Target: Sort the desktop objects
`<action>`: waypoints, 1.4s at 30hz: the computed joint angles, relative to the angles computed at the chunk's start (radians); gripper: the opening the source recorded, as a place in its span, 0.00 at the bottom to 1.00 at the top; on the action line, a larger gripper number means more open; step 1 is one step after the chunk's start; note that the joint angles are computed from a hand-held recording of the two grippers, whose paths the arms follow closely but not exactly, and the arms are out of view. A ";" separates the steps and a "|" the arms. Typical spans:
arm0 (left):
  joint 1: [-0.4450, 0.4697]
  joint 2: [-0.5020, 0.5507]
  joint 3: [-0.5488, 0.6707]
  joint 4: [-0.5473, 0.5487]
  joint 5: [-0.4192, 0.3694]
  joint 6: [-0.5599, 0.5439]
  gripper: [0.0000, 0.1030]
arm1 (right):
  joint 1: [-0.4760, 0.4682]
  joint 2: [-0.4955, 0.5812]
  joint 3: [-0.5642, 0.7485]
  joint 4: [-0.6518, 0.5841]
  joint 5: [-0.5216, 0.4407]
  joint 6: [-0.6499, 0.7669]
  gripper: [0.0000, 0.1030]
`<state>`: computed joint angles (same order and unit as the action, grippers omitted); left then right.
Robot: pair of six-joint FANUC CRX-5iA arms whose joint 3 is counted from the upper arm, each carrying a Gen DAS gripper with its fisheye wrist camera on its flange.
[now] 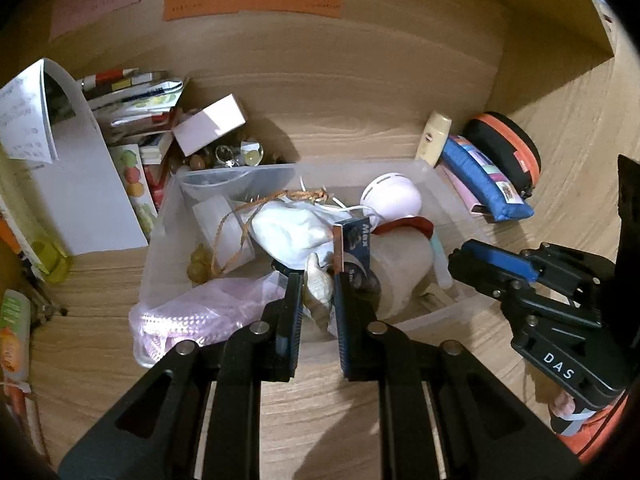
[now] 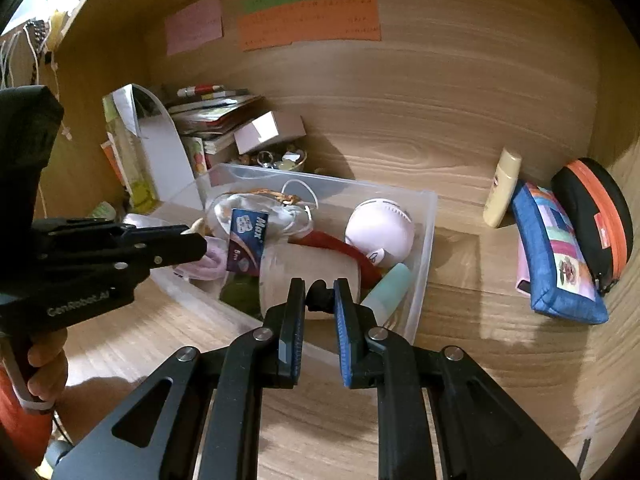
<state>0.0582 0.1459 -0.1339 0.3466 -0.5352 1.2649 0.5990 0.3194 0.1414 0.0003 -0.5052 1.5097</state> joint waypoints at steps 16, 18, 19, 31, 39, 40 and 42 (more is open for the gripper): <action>0.001 0.007 0.002 0.013 0.003 -0.010 0.14 | 0.027 0.019 -0.039 0.144 0.048 -0.090 0.13; 0.002 0.004 -0.002 0.021 0.002 -0.014 0.15 | 0.029 0.016 -0.043 0.149 0.049 -0.093 0.13; 0.003 0.002 -0.001 0.017 0.000 -0.010 0.19 | 0.030 0.013 -0.046 0.153 0.052 -0.096 0.13; -0.010 -0.085 -0.070 -0.005 0.053 0.000 0.56 | 0.046 -0.057 -0.190 0.402 0.149 -0.342 0.46; 0.005 -0.186 -0.130 -0.074 0.101 0.071 0.75 | 0.032 -0.130 -0.355 0.805 0.225 -0.732 0.71; 0.008 -0.196 -0.136 -0.085 0.102 0.082 0.77 | 0.031 -0.139 -0.369 0.838 0.230 -0.764 0.73; 0.012 -0.224 -0.141 -0.147 0.101 0.145 0.88 | 0.028 -0.158 -0.398 0.906 0.240 -0.828 0.75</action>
